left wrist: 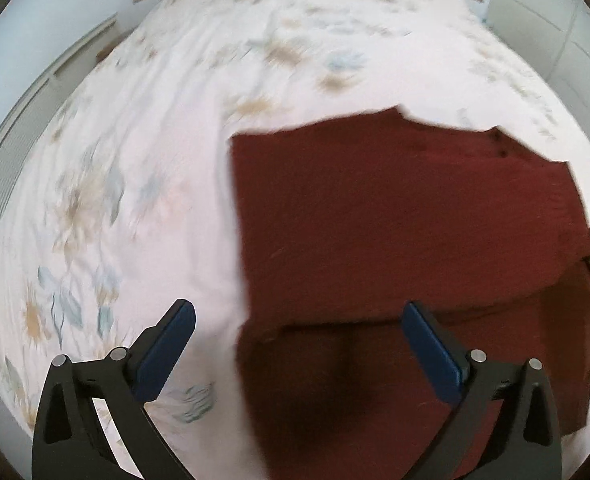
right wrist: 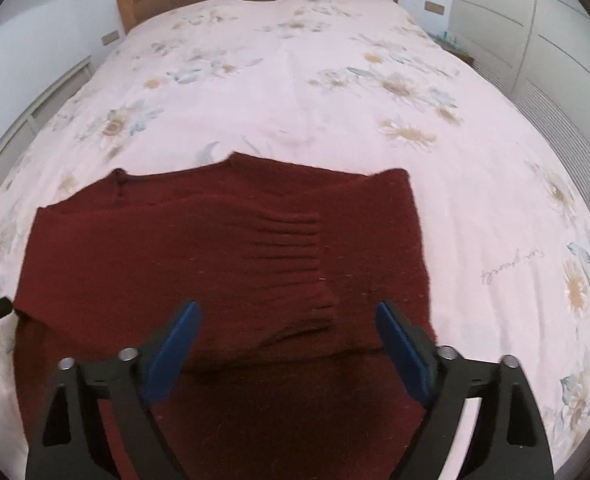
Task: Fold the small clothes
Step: 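Open both grippers and release the folded sweater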
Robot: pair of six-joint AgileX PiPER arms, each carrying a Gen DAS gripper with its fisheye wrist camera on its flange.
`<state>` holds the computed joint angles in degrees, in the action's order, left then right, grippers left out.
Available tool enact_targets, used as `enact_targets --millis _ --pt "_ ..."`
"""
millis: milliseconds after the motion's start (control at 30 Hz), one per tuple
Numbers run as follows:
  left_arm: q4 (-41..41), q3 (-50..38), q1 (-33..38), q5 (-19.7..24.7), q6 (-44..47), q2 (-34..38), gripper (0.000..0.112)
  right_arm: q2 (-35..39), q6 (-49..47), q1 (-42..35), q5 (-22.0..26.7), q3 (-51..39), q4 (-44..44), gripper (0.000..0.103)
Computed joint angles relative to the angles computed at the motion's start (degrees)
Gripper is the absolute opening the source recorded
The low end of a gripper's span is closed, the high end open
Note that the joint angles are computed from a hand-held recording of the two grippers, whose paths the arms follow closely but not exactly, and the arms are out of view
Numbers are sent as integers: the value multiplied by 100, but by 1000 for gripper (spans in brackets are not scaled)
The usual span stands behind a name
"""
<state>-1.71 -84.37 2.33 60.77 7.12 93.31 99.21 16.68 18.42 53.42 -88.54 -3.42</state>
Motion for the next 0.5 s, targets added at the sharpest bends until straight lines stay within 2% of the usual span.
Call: enact_targets --millis 100,233,300,400,500 --pt "-122 144 -379 -350 -102 -67 102 160 235 403 -4 -108 -396 102" --pt "272 213 -1046 -901 -767 201 102 472 330 766 -110 -178 -643 102" --pt "177 49 -1030 -863 -693 492 102 601 423 952 -207 -73 -883 102" --pt "199 357 -991 -1111 -577 673 102 761 358 992 -290 103 -917 102" --pt "323 614 -966 -1402 -538 729 102 636 267 831 -669 520 -847 102"
